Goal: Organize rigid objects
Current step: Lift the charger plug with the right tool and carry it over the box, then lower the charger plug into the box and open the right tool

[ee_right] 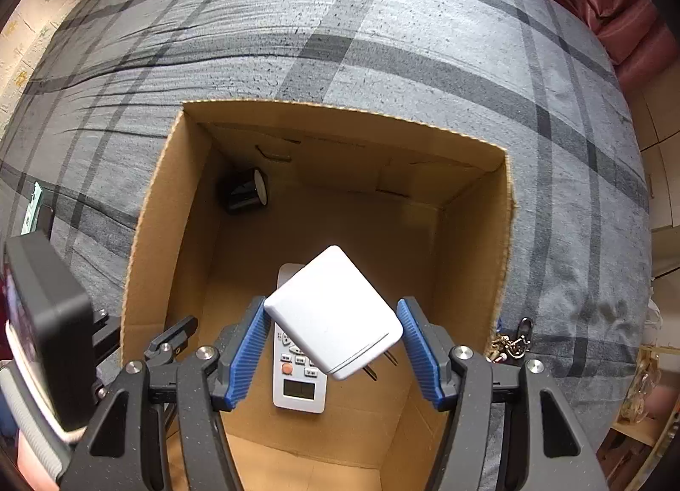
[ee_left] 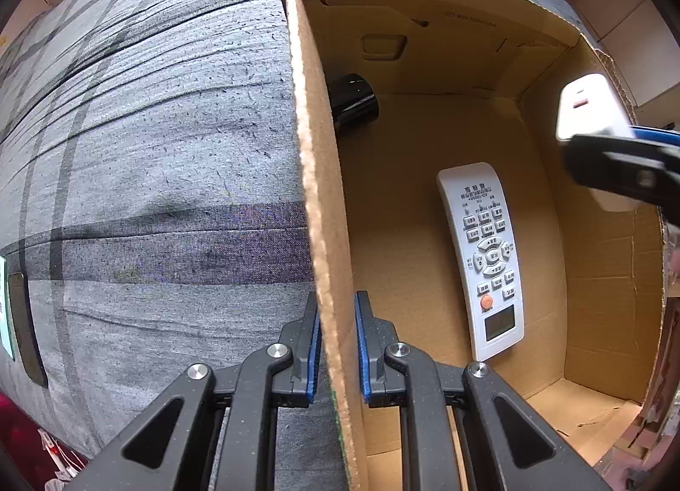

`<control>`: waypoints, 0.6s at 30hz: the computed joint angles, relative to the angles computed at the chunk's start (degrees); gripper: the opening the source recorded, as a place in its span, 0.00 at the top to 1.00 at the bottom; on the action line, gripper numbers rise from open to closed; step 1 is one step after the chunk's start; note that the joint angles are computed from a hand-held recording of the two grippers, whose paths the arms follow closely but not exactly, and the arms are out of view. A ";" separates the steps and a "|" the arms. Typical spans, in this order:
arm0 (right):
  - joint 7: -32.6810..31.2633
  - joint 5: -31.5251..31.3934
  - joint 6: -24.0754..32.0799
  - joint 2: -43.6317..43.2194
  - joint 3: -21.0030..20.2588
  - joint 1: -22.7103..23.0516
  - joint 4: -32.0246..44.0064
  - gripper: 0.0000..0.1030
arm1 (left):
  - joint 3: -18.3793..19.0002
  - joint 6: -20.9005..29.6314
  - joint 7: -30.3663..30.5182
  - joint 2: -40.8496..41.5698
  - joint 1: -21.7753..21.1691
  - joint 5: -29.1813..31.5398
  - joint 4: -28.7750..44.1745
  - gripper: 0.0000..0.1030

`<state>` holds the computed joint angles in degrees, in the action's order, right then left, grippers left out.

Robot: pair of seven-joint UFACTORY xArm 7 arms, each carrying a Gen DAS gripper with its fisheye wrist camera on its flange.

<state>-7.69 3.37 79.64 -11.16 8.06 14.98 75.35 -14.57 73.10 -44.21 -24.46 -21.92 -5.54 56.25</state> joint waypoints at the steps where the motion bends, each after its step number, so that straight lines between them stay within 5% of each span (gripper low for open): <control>1: 0.08 -0.13 -0.40 0.30 0.14 0.08 -0.25 0.36 | -0.04 -0.05 -0.14 0.11 0.02 -0.02 0.02 0.85; 18: -0.58 -0.52 -5.79 8.79 0.67 1.78 0.07 0.36 | 0.57 -0.65 -0.35 -1.33 0.39 -0.93 -1.18 0.85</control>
